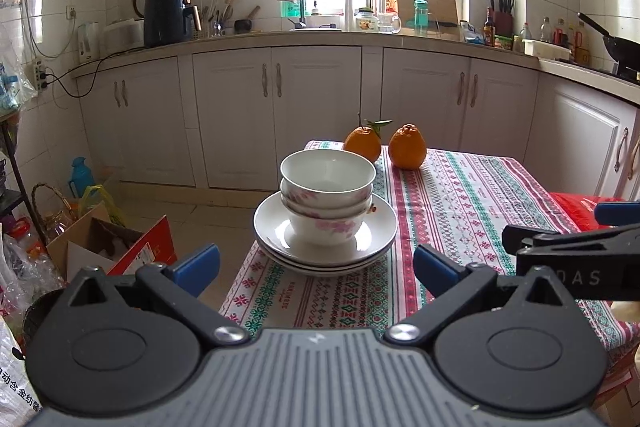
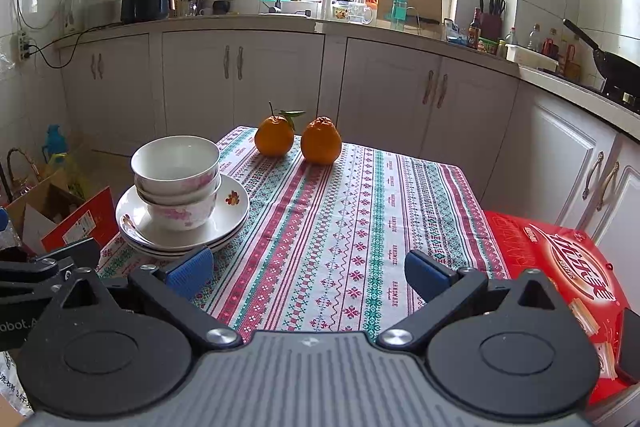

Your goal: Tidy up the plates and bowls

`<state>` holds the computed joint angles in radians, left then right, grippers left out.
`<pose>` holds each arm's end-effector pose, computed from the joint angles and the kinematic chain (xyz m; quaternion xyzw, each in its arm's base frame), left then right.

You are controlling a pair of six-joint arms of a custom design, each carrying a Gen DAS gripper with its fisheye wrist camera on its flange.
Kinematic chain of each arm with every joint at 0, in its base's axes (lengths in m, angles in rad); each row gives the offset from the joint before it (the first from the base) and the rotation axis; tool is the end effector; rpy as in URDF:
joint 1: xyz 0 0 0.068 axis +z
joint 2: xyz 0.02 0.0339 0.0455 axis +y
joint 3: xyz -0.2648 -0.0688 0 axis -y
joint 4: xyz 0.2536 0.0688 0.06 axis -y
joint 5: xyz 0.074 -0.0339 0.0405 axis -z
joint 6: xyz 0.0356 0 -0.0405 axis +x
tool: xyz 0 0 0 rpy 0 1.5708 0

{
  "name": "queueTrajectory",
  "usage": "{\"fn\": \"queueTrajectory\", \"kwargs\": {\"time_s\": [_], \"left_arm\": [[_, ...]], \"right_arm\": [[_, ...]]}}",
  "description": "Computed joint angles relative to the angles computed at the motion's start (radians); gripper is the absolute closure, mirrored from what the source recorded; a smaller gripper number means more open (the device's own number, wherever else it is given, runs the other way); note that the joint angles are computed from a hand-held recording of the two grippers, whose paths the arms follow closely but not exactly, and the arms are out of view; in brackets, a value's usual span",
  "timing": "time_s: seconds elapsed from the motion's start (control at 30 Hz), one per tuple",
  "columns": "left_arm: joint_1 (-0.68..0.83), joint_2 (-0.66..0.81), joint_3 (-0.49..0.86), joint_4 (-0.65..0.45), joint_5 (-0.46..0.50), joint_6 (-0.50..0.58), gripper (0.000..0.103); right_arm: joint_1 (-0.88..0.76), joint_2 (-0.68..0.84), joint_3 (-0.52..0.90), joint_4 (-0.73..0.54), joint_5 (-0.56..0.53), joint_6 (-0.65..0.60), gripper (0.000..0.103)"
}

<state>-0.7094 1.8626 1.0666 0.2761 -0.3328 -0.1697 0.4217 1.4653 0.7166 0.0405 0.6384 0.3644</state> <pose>0.3186 -0.2582 0.1744 0.1474 0.8444 -0.0808 0.5086 0.2794 0.1021 0.1814 0.1064 0.8659 -0.1113 0.4758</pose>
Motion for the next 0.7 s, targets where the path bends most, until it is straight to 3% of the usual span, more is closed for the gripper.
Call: {"fn": "queueTrajectory", "kwargs": {"time_s": [0.7], "left_arm": [[-0.006, -0.005, 0.002, -0.025, -0.019, -0.014, 0.001]], "right_arm": [[0.013, 0.012, 0.01, -0.011, 0.027, 0.006, 0.0]]}}
